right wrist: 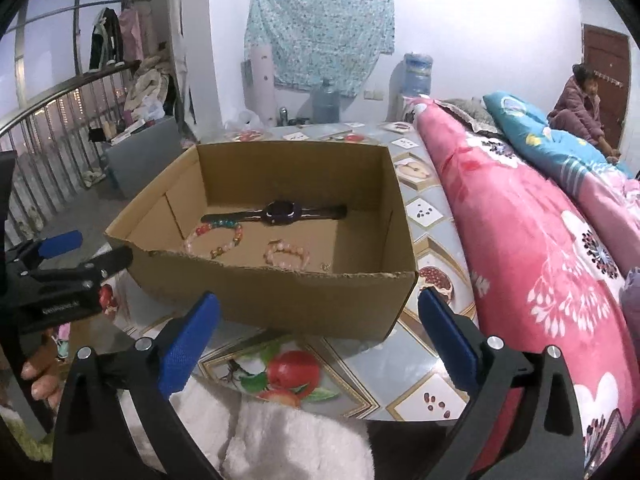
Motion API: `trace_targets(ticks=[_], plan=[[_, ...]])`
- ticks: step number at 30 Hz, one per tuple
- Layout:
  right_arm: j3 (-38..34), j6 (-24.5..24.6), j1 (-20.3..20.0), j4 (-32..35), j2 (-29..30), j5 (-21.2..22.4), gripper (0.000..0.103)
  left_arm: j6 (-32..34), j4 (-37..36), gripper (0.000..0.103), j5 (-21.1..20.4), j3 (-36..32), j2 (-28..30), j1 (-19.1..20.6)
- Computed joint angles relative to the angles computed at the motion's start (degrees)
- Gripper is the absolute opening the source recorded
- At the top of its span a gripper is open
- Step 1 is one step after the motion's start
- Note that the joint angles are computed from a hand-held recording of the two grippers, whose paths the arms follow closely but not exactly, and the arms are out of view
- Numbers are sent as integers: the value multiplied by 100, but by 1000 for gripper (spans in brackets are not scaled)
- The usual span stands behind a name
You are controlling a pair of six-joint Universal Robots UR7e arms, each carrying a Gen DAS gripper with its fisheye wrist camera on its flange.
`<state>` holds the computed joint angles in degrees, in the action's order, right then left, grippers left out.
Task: Organize jewelry
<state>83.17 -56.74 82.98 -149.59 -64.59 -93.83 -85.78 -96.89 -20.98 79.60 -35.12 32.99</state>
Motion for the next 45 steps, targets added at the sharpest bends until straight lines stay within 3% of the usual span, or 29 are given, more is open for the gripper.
trace_targets(ticks=[6,20,45], plan=[[-96,362,-43,162,37,44,97,-53,93,95,-146,-207,149,16],[-605,1061,86,1139,511,-1076,97,-415,437,95,-819,-583,348,206],[-942,1328,147,1431,694,-1184,97,-541,535,95,-1049,-791,432,303]])
